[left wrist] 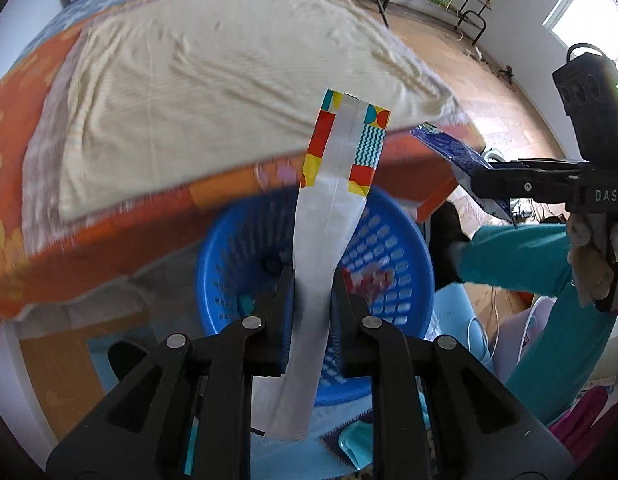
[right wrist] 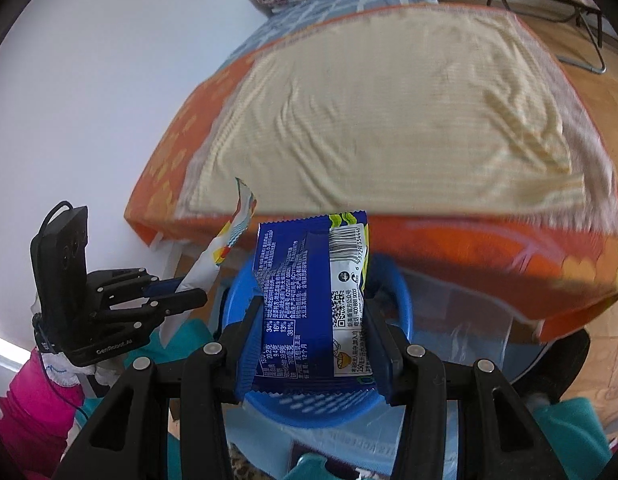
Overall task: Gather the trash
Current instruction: 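Carry white tube and blue wrapper to the blue basket and release both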
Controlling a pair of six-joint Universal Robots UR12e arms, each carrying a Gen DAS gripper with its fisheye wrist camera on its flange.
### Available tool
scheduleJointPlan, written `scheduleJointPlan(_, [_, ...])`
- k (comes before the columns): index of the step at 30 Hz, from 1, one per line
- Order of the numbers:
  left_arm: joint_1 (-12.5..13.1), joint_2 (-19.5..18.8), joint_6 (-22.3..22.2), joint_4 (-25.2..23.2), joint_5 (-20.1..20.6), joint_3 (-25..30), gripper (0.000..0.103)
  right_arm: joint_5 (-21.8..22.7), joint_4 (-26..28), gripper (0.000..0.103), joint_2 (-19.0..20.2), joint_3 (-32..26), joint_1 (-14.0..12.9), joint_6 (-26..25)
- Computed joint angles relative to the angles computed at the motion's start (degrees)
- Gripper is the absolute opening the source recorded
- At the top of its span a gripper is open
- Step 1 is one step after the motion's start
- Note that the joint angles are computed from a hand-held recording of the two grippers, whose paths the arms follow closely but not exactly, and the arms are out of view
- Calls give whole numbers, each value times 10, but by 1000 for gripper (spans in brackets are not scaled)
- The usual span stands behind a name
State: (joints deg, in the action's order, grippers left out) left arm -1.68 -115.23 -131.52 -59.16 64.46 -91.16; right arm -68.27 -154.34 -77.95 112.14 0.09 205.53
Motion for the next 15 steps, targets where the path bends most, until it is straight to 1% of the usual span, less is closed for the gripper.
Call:
scheduleJointPlan(6, [-1, -3, 3, -10, 30, -13, 15, 5, 15, 49, 10, 6, 11, 5])
scheduleJointPlan(10, [-3, -7, 5, -16, 57, -19, 15, 0, 24, 49, 16, 6, 18, 2])
scheduleJointPlan(15, [-4, -10, -2, -15, 72, -24, 15, -2, 32, 50, 26, 4, 24, 0])
